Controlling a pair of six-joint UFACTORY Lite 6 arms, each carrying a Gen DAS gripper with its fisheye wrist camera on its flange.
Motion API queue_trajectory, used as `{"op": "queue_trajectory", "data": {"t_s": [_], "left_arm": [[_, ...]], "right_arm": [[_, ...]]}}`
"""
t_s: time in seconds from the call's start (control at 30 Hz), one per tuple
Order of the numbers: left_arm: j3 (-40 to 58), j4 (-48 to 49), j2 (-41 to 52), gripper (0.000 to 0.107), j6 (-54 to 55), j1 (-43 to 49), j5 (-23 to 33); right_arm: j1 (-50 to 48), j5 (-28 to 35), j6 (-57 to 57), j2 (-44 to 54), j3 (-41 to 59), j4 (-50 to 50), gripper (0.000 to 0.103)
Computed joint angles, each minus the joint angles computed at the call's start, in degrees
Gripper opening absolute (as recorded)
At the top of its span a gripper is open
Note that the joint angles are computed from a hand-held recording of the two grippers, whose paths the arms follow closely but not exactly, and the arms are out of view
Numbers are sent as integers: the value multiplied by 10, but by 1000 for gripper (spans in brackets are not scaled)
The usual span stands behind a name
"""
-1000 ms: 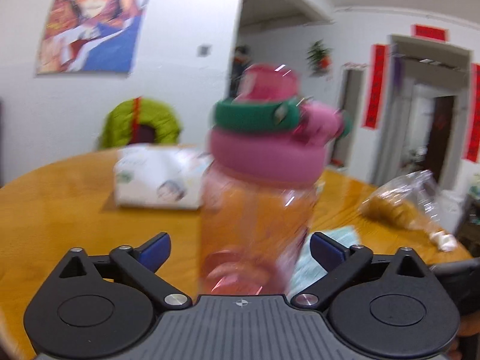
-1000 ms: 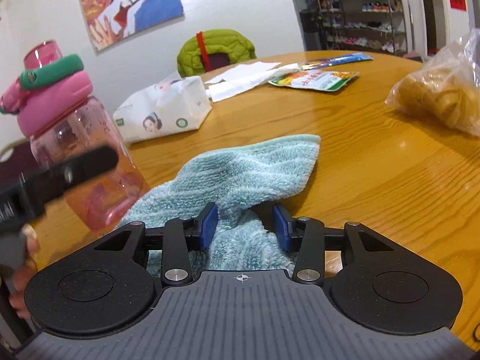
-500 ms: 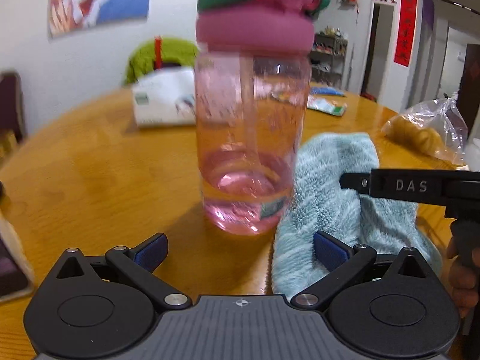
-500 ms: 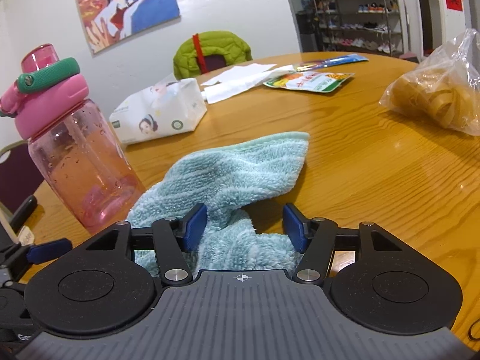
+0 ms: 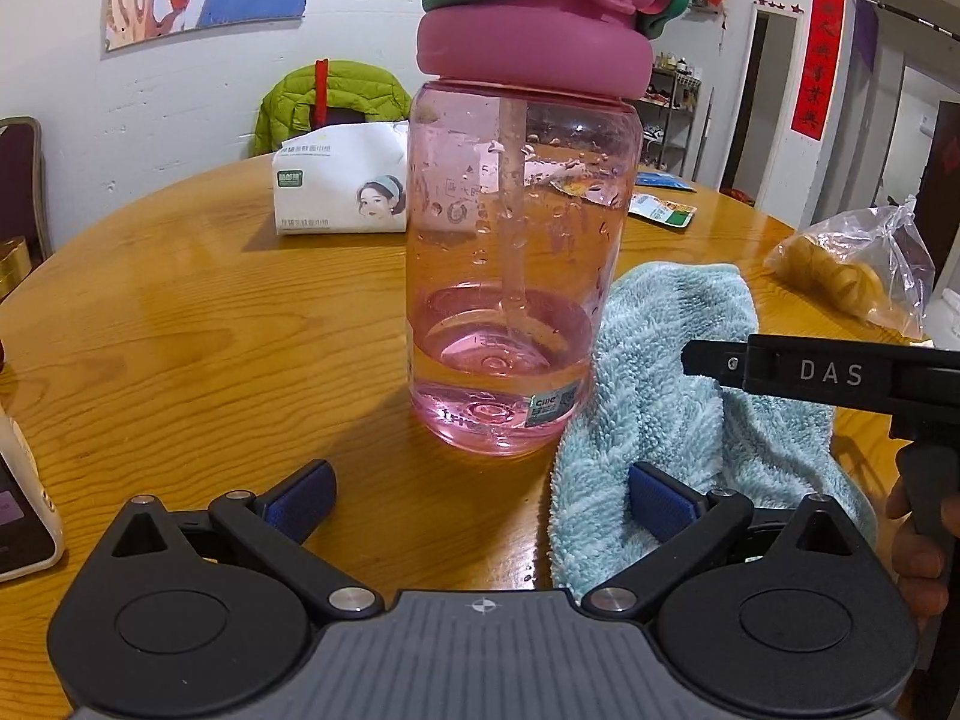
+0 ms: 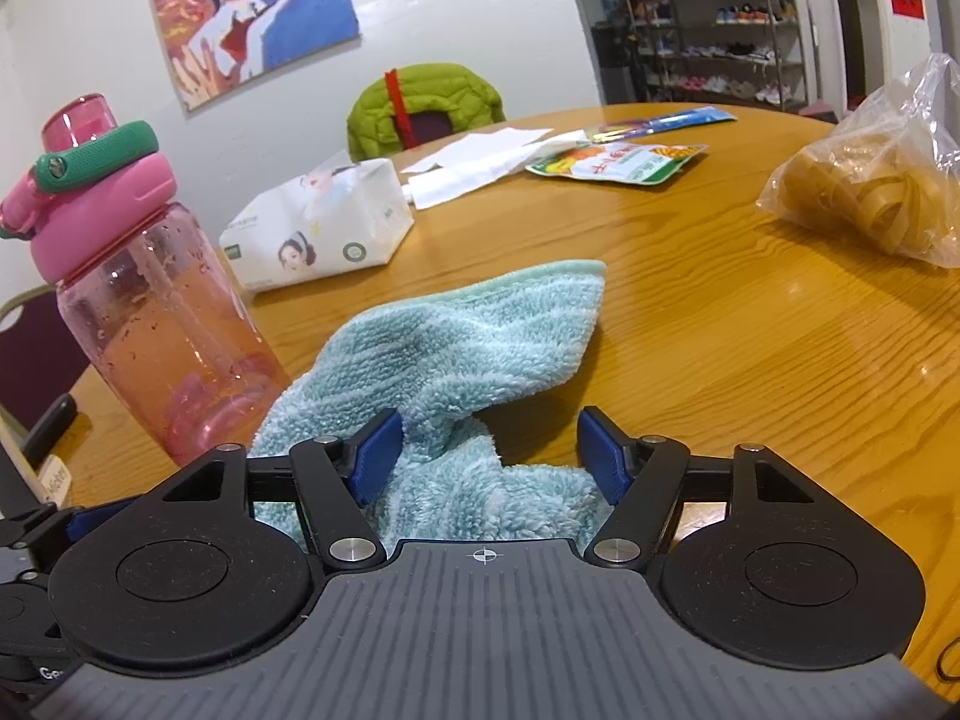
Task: Clean container
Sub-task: 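Open the right tool to release the towel beside the bottle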
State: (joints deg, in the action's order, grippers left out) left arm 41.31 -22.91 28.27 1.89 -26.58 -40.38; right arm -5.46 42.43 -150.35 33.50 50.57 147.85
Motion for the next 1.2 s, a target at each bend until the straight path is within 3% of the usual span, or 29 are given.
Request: {"op": "queue_trajectory", "data": {"t_s": [1.2], "left_arm": [[0, -8, -4, 103, 7, -3, 4]], "right_arm": [[1, -2, -13, -2, -5, 9, 75]]}}
